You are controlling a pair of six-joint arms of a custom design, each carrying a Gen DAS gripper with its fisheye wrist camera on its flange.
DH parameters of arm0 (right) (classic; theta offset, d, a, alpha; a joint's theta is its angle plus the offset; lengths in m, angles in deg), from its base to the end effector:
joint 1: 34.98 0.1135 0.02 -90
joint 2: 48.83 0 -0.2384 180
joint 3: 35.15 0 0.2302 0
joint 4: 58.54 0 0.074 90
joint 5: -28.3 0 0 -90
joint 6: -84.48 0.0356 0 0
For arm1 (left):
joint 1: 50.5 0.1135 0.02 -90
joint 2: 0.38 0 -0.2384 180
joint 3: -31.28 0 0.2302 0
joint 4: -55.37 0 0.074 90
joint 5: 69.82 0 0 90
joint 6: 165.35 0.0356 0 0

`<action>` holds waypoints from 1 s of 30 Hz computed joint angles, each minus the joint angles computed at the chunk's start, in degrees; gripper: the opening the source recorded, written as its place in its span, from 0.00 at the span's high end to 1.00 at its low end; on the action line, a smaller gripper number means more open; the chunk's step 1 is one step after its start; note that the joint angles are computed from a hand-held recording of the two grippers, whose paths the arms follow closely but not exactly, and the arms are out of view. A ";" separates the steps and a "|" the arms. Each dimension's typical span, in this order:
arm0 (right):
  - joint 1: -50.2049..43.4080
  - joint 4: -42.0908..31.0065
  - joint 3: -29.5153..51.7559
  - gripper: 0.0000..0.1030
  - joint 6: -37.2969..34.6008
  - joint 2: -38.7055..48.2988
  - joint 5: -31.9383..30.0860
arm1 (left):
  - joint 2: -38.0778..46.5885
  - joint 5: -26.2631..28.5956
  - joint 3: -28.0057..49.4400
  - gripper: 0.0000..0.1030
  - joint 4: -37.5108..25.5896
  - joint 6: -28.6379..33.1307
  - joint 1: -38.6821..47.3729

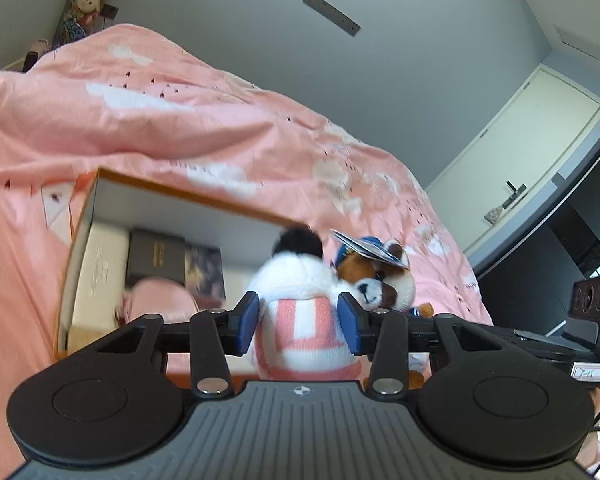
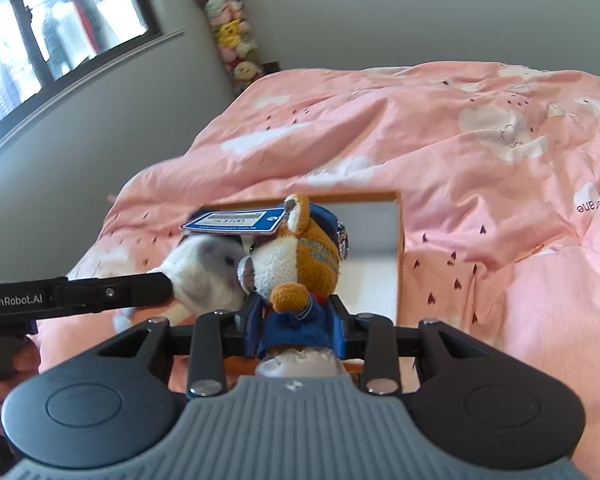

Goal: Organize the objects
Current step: 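Lower both plushes into the orange box beside the pink backpack with both tools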

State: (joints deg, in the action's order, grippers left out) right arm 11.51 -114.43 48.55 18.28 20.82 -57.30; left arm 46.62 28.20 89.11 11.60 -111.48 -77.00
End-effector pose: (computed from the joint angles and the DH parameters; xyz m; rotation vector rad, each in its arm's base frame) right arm 0.1686 0.1736 0.3199 -0.4244 2.3210 0.5328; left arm 0.1546 -0.0826 0.2717 -0.1031 2.2424 -0.7681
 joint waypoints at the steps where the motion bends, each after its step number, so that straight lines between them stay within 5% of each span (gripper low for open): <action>1: -0.79 0.59 0.64 0.65 -0.01 1.31 0.09 | 1.73 1.62 -0.04 0.54 1.67 0.66 1.67; 10: -6.35 4.06 4.35 0.65 0.80 16.58 -4.32 | 20.78 6.39 -0.77 0.59 13.80 1.44 4.95; 13: -7.77 4.05 5.37 0.69 1.23 20.77 -5.85 | 24.70 11.58 -1.79 0.99 17.38 1.85 6.81; 14: -7.95 3.45 6.30 0.69 1.45 22.16 -5.99 | 25.79 14.68 -2.51 0.94 19.54 1.04 7.77; 19: -6.63 0.38 12.69 0.69 0.34 29.45 -3.92 | 29.46 13.21 0.03 0.94 17.30 2.59 6.38; 23: -6.43 -1.48 15.18 0.70 -1.21 31.87 -1.28 | 32.97 12.86 5.54 0.61 10.19 6.29 8.38; 30: -6.36 -2.72 16.12 0.69 -3.95 33.10 -0.61 | 45.86 16.08 20.29 0.44 -3.00 13.35 9.49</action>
